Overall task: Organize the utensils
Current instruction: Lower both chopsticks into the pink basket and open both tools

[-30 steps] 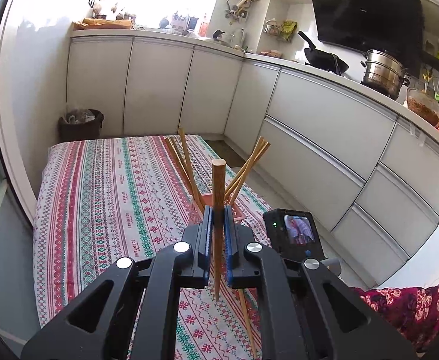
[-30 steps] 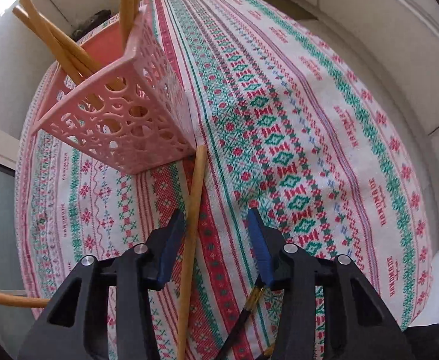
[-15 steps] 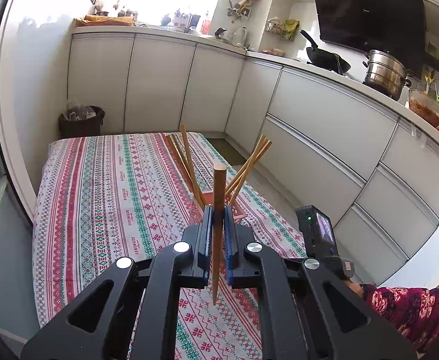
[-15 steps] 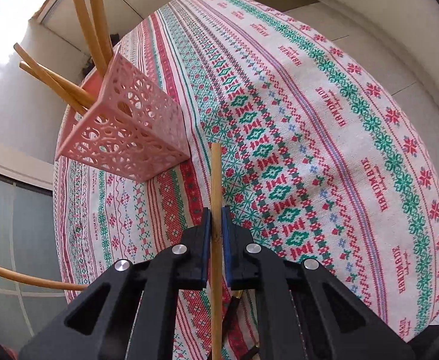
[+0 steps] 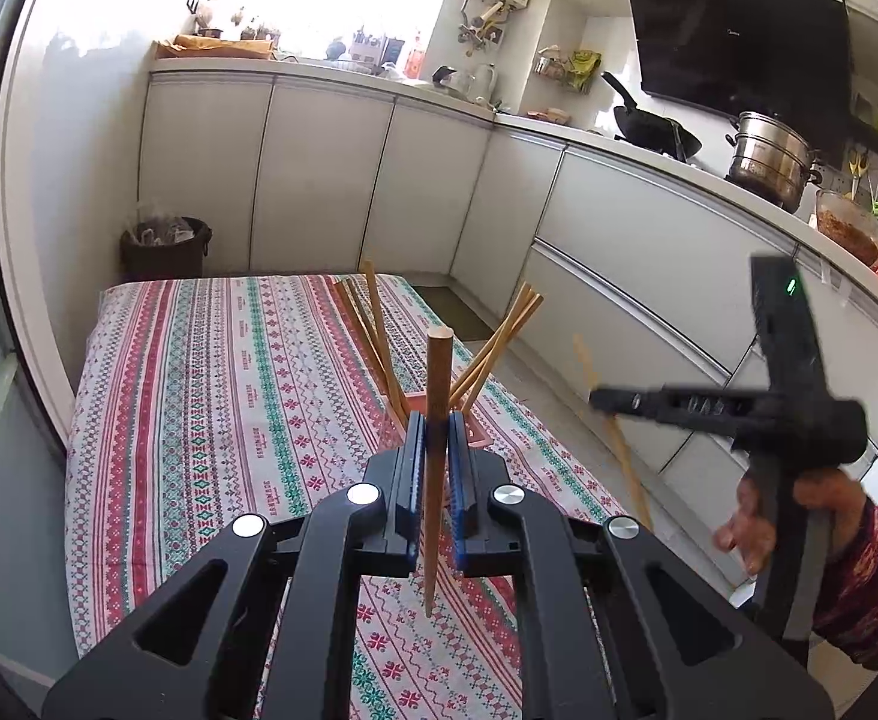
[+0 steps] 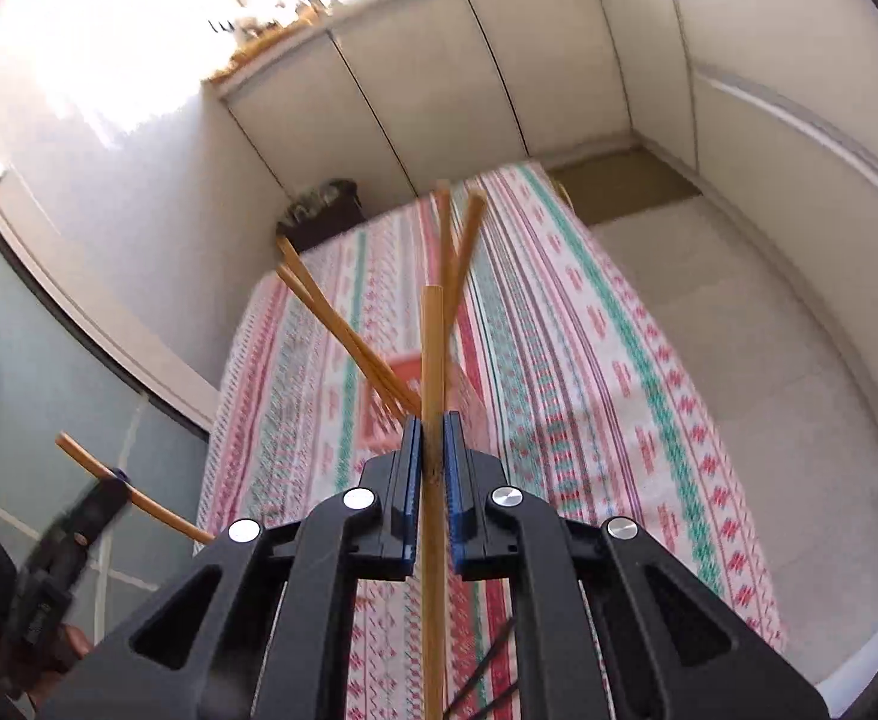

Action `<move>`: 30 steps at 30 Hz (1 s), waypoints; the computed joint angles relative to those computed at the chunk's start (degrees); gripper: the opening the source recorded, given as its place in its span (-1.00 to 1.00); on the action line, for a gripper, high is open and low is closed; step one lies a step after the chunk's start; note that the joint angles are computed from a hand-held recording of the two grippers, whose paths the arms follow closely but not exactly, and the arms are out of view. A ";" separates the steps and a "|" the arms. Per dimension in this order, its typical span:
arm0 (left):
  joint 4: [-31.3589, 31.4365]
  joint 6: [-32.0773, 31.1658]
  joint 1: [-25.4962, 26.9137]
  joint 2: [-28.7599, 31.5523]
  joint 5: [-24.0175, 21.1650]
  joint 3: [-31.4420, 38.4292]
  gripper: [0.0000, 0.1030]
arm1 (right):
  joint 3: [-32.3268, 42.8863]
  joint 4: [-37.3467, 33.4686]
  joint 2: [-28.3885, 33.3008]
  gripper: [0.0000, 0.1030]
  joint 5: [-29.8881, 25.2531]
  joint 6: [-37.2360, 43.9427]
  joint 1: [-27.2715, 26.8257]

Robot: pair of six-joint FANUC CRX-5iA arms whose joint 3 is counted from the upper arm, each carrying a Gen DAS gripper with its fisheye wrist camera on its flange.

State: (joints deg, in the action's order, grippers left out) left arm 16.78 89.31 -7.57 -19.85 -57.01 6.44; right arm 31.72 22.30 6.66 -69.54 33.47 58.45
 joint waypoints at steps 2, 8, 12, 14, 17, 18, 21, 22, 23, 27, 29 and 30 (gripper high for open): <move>0.15 -0.07 0.01 0.02 0.32 -0.28 -0.87 | 2.24 7.87 2.35 -0.85 4.15 -0.77 1.30; 0.38 -0.06 1.53 -0.06 0.05 -1.07 -0.87 | -1.27 28.58 6.50 -0.85 17.55 -11.97 0.32; 1.82 -1.12 2.96 -0.45 0.22 -2.15 -0.87 | -4.54 39.91 9.18 -0.85 20.63 -21.69 -2.15; 2.48 -1.60 3.49 -0.44 0.31 -2.59 -0.87 | -5.25 42.49 10.22 -0.85 21.44 -24.06 -3.21; 4.27 -2.78 4.24 -0.23 0.69 -3.25 -0.87 | -5.50 44.79 11.44 -0.85 22.16 -26.67 -4.46; 4.77 -3.09 4.40 -0.17 0.87 -3.42 -0.87 | -5.99 46.05 11.58 -0.85 22.39 -27.66 -4.73; 5.52 -3.51 4.61 0.03 1.22 -3.71 -0.87 | -7.37 49.40 12.20 -0.85 23.22 -30.54 -5.41; 5.70 -3.63 4.69 -0.04 1.35 -3.85 -0.87 | -8.24 49.86 11.93 -0.85 23.47 -31.58 -5.46; 5.69 -3.59 4.64 -0.04 1.49 -3.83 -0.87 | -9.06 50.68 11.87 -0.85 23.61 -32.98 -5.57; 5.57 -3.21 4.89 -0.47 2.20 -4.08 -0.87 | -13.54 54.22 10.50 -0.82 24.02 -38.48 -5.94; 5.33 -2.80 4.93 -0.72 2.42 -4.12 -0.87 | -15.12 54.89 9.64 -0.82 23.85 -38.84 -5.78; 5.20 -2.55 4.91 -0.70 2.46 -3.98 -0.87 | -15.51 54.55 9.22 -0.82 24.02 -38.37 -5.65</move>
State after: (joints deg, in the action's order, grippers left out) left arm 21.98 86.75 -2.66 -20.54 -54.55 2.46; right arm 16.21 76.85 15.88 -45.52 -4.90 52.80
